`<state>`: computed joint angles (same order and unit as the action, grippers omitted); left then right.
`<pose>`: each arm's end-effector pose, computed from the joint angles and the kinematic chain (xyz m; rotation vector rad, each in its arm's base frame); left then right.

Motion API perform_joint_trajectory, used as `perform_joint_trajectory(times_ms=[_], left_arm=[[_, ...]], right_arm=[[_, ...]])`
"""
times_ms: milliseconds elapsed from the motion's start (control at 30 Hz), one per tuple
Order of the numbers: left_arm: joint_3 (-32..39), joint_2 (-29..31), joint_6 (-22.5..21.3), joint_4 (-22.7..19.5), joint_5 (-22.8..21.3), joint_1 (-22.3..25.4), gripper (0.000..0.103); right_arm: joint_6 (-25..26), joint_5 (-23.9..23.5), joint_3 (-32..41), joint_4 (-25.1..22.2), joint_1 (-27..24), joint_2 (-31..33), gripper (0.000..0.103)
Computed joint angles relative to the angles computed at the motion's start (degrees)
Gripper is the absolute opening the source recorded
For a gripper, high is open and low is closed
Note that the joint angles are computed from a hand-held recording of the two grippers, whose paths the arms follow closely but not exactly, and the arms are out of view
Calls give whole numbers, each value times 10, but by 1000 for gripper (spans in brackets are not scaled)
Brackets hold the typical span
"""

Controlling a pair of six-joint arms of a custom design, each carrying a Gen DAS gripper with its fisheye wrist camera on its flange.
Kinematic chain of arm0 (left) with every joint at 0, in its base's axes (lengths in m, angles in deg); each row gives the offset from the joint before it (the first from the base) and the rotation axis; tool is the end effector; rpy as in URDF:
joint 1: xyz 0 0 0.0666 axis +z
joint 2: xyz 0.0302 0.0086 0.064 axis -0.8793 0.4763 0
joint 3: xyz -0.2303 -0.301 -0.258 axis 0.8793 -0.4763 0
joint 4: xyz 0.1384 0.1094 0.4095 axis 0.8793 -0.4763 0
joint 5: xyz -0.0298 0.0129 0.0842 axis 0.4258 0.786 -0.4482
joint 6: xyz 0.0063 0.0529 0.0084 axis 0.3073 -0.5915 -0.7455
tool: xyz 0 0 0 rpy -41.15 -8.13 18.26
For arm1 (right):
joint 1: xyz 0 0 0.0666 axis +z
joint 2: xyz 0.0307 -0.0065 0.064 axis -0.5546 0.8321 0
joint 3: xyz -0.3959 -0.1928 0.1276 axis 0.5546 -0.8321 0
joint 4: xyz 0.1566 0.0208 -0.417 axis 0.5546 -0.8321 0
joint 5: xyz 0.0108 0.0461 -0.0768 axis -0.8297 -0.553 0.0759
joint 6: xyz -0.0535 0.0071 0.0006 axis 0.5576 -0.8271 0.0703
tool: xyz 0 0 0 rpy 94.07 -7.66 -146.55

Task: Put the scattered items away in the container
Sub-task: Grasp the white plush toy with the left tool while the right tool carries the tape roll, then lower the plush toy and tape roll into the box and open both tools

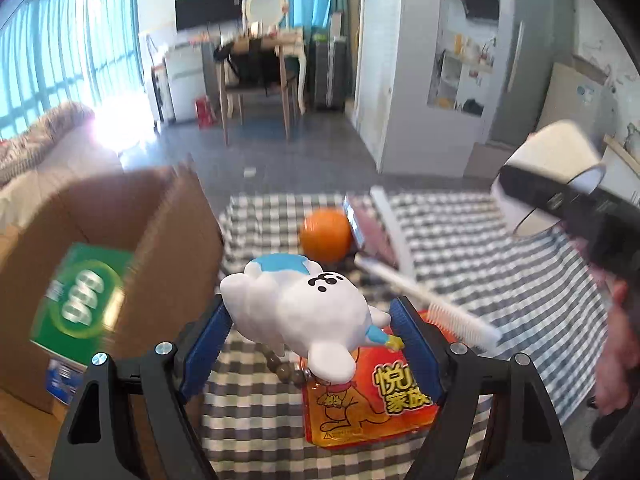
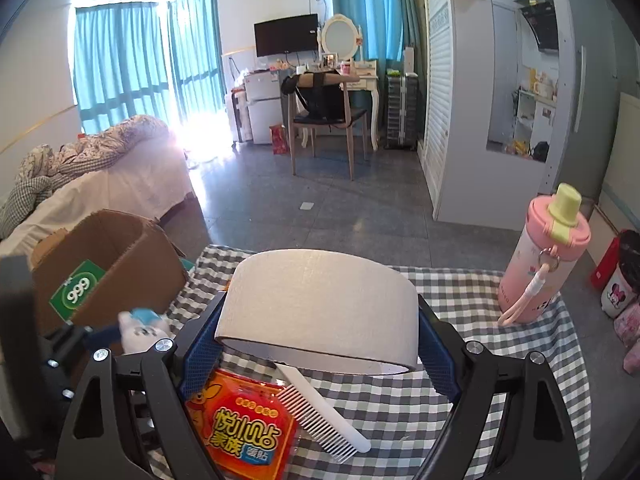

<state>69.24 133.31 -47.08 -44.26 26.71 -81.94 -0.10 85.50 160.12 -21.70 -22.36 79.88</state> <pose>0.5706 -0.2081 0.5358 0.2078 2.3414 -0.0987 0.5831 0.1166 0.5874 -0.1562 2.1945 0.1530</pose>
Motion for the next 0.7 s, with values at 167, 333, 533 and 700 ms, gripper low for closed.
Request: perform_joint_trajectory(times_ms=[167, 333, 533, 700], left_arm=[[3, -30, 6, -5, -25, 8, 82], [1, -62, 22, 11, -57, 37, 82], [-9, -87, 51, 6, -92, 93, 82], [-26, -95, 77, -15, -113, 140, 83]], right_arm=[[14, 10, 4, 3, 19, -12, 86], [34, 4, 27, 4, 49, -8, 86], [58, -31, 76, 5, 103, 22, 86], [80, -69, 130, -9, 153, 73, 86]])
